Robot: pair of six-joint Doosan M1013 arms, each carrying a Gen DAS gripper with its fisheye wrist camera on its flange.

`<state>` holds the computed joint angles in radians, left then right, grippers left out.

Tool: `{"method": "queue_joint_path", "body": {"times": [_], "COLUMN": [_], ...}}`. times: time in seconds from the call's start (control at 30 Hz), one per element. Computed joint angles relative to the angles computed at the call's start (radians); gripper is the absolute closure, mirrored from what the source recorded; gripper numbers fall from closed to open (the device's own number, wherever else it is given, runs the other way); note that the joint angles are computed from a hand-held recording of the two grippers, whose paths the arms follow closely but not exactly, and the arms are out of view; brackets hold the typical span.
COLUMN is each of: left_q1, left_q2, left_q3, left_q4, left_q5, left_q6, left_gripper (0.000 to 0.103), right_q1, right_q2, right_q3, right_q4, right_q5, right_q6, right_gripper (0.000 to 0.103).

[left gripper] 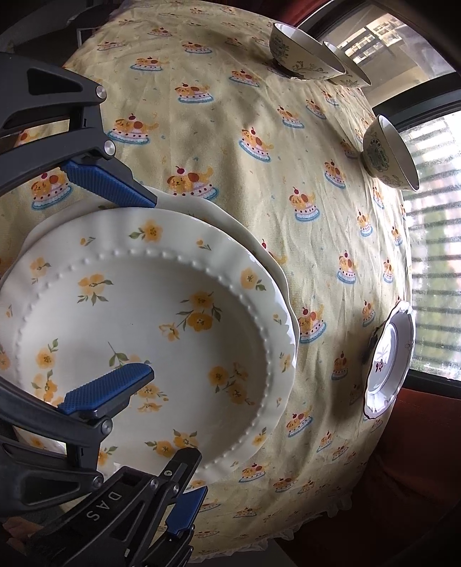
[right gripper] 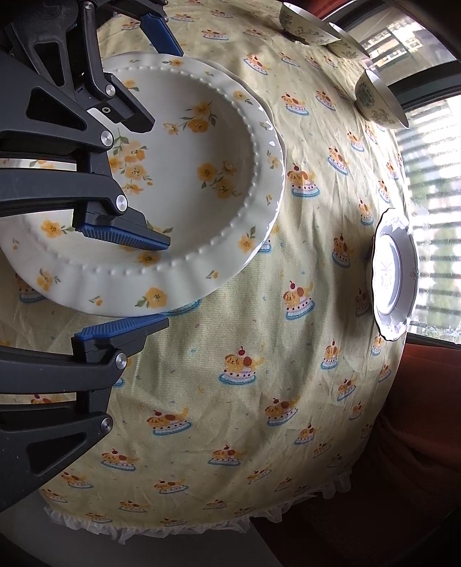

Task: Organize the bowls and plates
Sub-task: 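Lower the beaded-rim plate onto the scalloped plate and open both grippers, then move both grippers to the red-rimmed plate and close on its rim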

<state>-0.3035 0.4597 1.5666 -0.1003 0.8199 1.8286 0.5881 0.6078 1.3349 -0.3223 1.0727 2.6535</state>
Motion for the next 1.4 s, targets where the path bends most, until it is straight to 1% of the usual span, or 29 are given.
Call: {"method": "queue_joint_path", "body": {"times": [0.07,0.17,0.2,0.27,0.37,0.43,0.5,0.53,0.57,0.63,0.67,0.77,0.9,1.03,1.17,1.23,1.33,1.4], "left_q1": [0.003,0.001,0.006,0.019,0.034,0.039,0.046,0.050,0.054,0.063,0.068,0.080,0.095,0.103,0.097,0.092,0.080,0.070], "left_q2": [-0.004,-0.002,0.000,0.008,0.025,0.033,0.036,0.035,0.036,0.037,0.037,0.036,0.034,0.043,0.052,0.055,0.072,0.079], "left_q3": [0.003,-0.001,-0.005,-0.020,-0.043,-0.055,-0.065,-0.071,-0.077,-0.090,-0.098,-0.118,-0.139,-0.167,-0.195,-0.205,-0.237,-0.252], "left_q4": [0.002,0.041,0.030,-0.007,-0.066,-0.084,-0.107,-0.122,-0.134,-0.160,-0.171,-0.198,-0.228,-0.259,-0.258,-0.258,-0.249,-0.244], "left_q5": [-0.005,-0.009,-0.008,0.013,0.052,0.072,0.083,0.086,0.089,0.094,0.095,0.085,0.065,0.071,0.069,0.058,0.065,0.055], "left_q6": [0.008,0.000,0.010,0.032,0.067,0.097,0.135,0.158,0.179,0.221,0.240,0.283,0.331,0.356,0.359,0.355,0.341,0.321], "left_gripper": [0.014,0.013,0.013,0.013,0.013,0.013,0.013,0.013,0.013,0.013,0.013,0.011,0.009,0.009,0.009,0.009,0.009,0.009], "right_q1": [-0.003,-0.004,-0.002,0.004,-0.002,-0.001,0.007,0.011,0.014,0.024,0.028,0.037,0.046,0.052,0.052,0.050,0.038,0.023], "right_q2": [0.005,0.011,0.014,0.028,0.024,0.031,0.035,0.034,0.032,0.029,0.029,0.033,0.035,0.046,0.056,0.056,0.059,0.054], "right_q3": [-0.005,-0.012,-0.018,-0.042,-0.037,-0.055,-0.071,-0.078,-0.082,-0.094,-0.101,-0.132,-0.160,-0.197,-0.227,-0.233,-0.244,-0.238], "right_q4": [0.014,0.019,0.015,0.000,0.018,0.024,0.003,-0.007,-0.019,-0.054,-0.071,-0.100,-0.133,-0.175,-0.206,-0.224,-0.236,-0.231], "right_q5": [-0.004,-0.014,-0.013,0.023,0.015,0.046,0.068,0.071,0.069,0.069,0.071,0.091,0.093,0.113,0.139,0.137,0.135,0.116], "right_q6": [-0.012,-0.008,-0.008,-0.008,0.042,0.056,0.080,0.096,0.115,0.171,0.195,0.242,0.296,0.328,0.347,0.345,0.305,0.291], "right_gripper": [0.060,0.060,0.059,0.058,0.058,0.058,0.055,0.047,0.035,0.025,0.023,0.023,0.023,0.023,0.023,0.023,0.023,0.022]}}
